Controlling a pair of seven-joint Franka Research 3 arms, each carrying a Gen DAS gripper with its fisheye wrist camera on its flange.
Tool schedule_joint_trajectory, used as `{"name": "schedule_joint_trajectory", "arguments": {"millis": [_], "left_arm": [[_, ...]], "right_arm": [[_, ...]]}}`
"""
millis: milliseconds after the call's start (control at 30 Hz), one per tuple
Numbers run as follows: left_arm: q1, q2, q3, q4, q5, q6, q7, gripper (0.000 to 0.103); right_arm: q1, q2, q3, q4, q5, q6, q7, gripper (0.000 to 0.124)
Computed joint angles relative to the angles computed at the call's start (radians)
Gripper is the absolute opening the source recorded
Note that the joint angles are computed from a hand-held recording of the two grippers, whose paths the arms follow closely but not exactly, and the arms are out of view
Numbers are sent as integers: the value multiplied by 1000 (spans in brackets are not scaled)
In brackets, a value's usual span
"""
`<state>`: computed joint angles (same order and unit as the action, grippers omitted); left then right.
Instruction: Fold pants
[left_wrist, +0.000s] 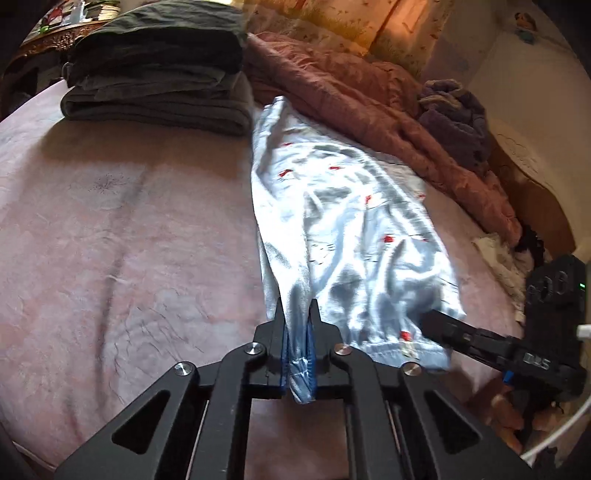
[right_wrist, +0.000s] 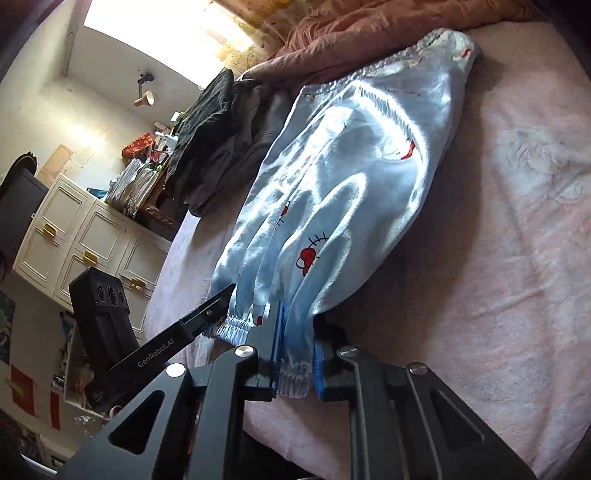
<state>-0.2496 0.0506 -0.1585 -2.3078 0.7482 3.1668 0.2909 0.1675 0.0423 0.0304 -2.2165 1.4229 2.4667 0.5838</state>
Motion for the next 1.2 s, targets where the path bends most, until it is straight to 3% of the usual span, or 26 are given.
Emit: {"name": "schedule_joint_trajectory", "arguments": {"millis": [33, 100, 333, 433, 533, 633, 667, 700, 767, 833, 933, 1000, 1133, 1200], "left_arm": [[-27, -24, 25, 0, 119, 5, -116, 6], [-26, -57, -6, 14, 287, -31, -298, 6], [-44, -45, -101, 13, 147, -79, -206, 6], [-64, -35, -106, 20, 166, -115, -238, 6], [-80, -62, -111, 17, 286, -196, -372, 8], [-88, -90, -132, 7, 294, -275, -354, 9], [-90, -98, -141, 6, 309, -304, -357, 16], [-93, -105, -149, 4, 325, -334, -362, 26], [-94, -130, -166, -11, 403, -395, -432, 38], [-94, -159, -181, -31, 475, -450, -481, 39], [-93, -184, -188, -60, 529, -486, -500, 39], [-91, -187, -187, -72, 540, -486, -486, 39], [-98, -167, -189, -76, 500, -547, -414, 39], [-99, -155, -178, -78, 464, -555, -357, 39]], "right_arm": [[3, -20, 1, -11, -15, 30, -1, 11], [-1, -62, -8, -36, -17, 42, -12, 11], [-16, -265, -66, -178, -131, 59, 21, 11], [-13, -298, -79, -228, -205, 75, 60, 11], [-6, -281, -92, -246, -235, 65, 70, 11], [5, -274, -94, -266, -209, 88, 39, 11], [5, -280, -93, -274, -211, 93, 36, 13], [7, -289, -90, -287, -209, 113, 26, 14], [18, -312, -77, -319, -201, 180, -4, 19], [32, -342, -75, -358, -191, 247, -49, 25], [48, -393, -112, -408, -152, 259, -126, 42], [50, -431, -122, -442, -118, 291, -174, 42], [79, -459, -126, -471, 25, 452, -389, 42], [69, -431, -100, -468, -21, 513, -407, 42]]}}
